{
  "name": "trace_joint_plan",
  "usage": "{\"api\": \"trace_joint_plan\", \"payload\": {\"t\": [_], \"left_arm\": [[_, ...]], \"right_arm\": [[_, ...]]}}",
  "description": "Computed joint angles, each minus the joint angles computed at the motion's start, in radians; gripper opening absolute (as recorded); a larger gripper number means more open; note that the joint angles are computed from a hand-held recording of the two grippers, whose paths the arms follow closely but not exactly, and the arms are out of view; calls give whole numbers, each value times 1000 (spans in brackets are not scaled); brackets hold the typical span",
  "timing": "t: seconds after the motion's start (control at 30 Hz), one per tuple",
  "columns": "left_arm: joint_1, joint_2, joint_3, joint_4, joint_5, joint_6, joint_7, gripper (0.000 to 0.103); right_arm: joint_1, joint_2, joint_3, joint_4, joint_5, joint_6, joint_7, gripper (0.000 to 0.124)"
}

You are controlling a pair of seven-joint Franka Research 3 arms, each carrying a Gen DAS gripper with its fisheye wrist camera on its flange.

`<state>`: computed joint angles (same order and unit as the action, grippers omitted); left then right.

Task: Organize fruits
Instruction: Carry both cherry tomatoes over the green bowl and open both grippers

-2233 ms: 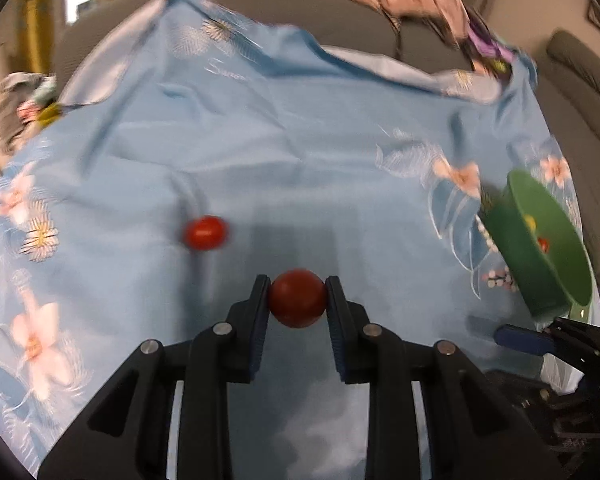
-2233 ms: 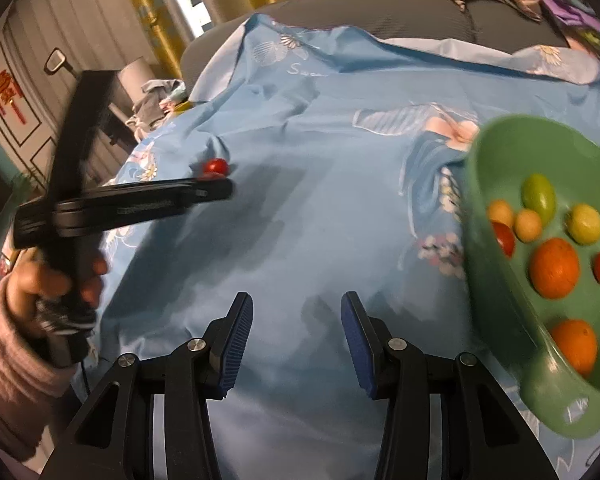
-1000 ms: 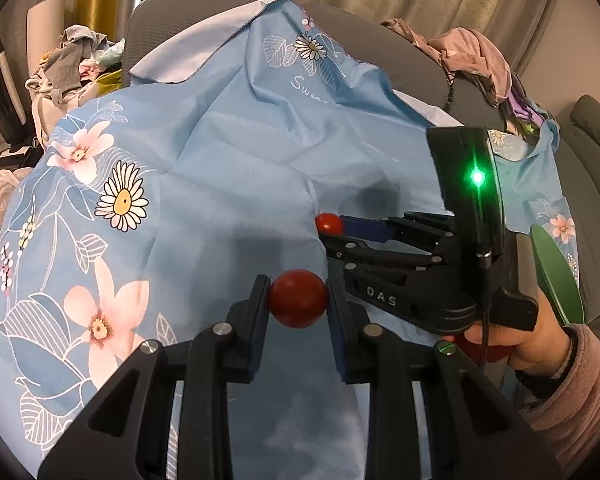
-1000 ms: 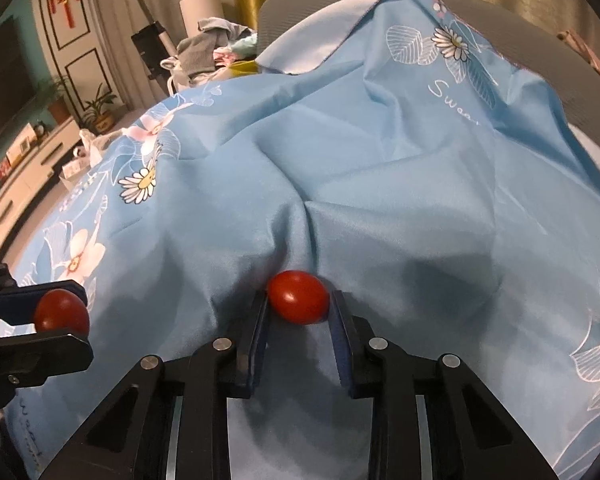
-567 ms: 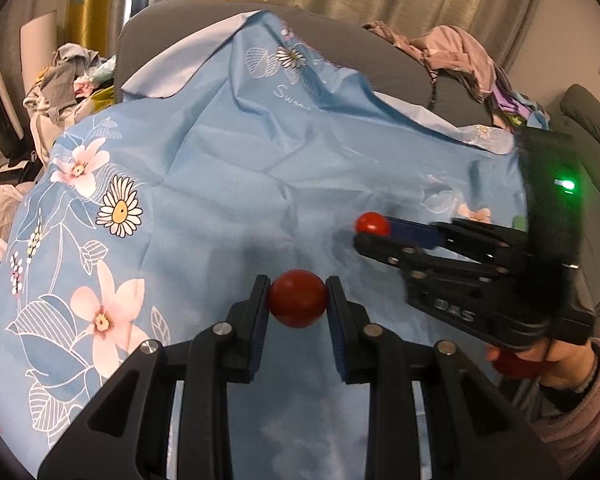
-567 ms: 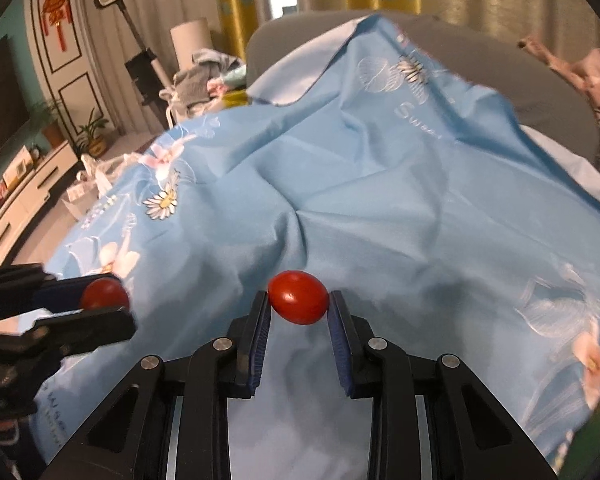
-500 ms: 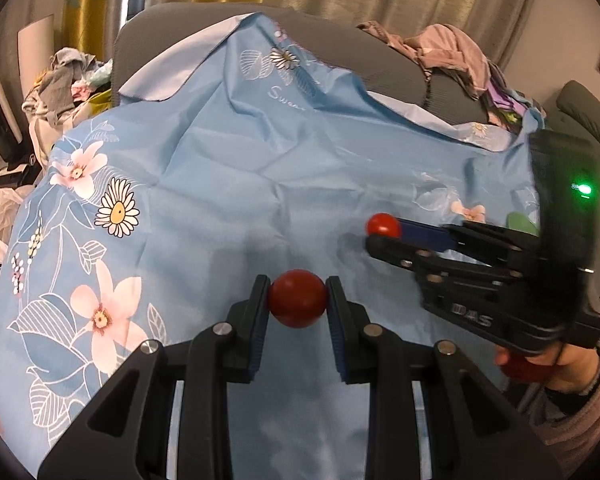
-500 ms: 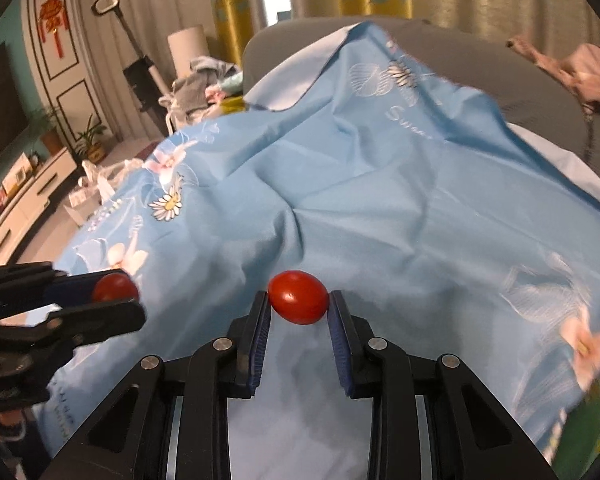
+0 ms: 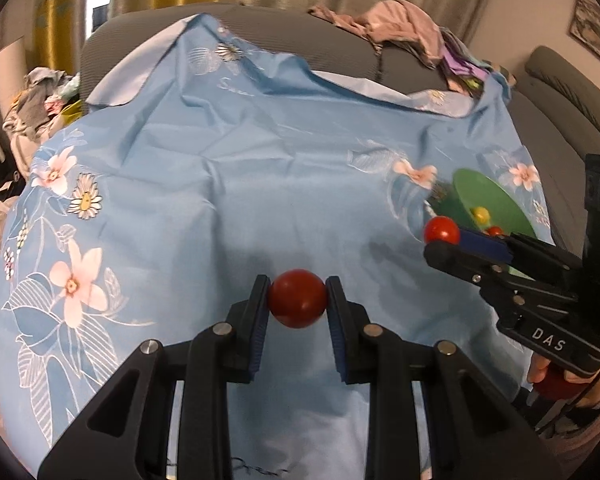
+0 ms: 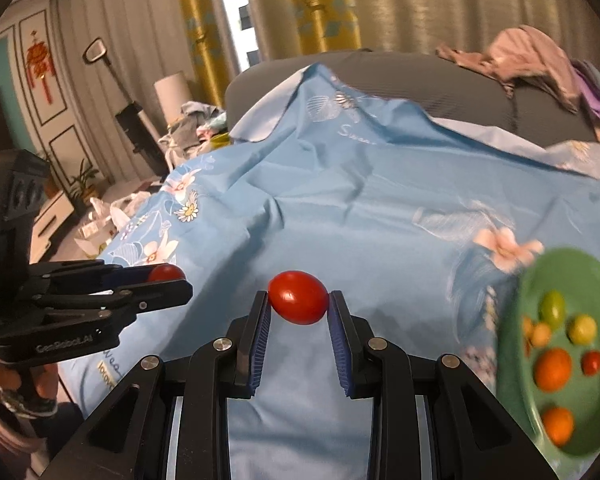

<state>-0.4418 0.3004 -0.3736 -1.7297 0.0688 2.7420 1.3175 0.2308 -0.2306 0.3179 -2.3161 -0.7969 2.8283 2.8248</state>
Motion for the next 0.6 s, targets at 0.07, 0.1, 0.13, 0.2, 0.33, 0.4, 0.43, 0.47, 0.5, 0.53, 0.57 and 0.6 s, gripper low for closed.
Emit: {"api": "trace_joint_plan", "payload": {"t": [0.07, 0.1, 0.13, 0.2, 0.33, 0.4, 0.43, 0.47, 0.5, 0.53, 0.57, 0.6], "left_arm": [[-9, 1, -8, 6, 3, -8, 9, 28], [-12, 4, -12, 12, 2, -12, 16, 28], [-17, 10, -16, 23, 2, -19, 22, 28], [-31, 23, -20, 47, 8, -28, 34, 28], [-63, 89, -39, 152, 7, -69, 81, 28], [-90, 141, -43, 232, 12, -95, 102, 28], [-104, 163, -43, 268, 17, -109, 111, 28], [-118, 191, -46, 313, 19, -127, 127, 28], [-139, 232, -50, 377, 22, -153, 147, 28], [-155, 254, -47, 417, 26, -173, 158, 28], [-181, 285, -41, 472, 36, -200, 168, 28], [-203, 321, -38, 532, 40, -228, 183, 28]], "right_arm": [[-3, -39, 6, -31, -3, -8, 23, 31], [-6, -61, 9, -49, 0, -7, 30, 31], [-11, -87, 15, -70, 8, -9, 37, 31], [-25, -126, 30, -100, 27, -15, 39, 31], [-65, -228, 64, -169, 72, -38, 39, 31], [-90, -287, 85, -202, 98, -64, 36, 31], [-96, -313, 89, -219, 117, -71, 27, 31], [-104, -346, 91, -238, 135, -82, 22, 31], [-113, -368, 97, -251, 150, -88, 16, 31], [-120, -402, 97, -269, 168, -106, 5, 31], [-127, -426, 101, -283, 185, -122, -3, 31], [-135, -450, 103, -295, 202, -136, -11, 31]]}}
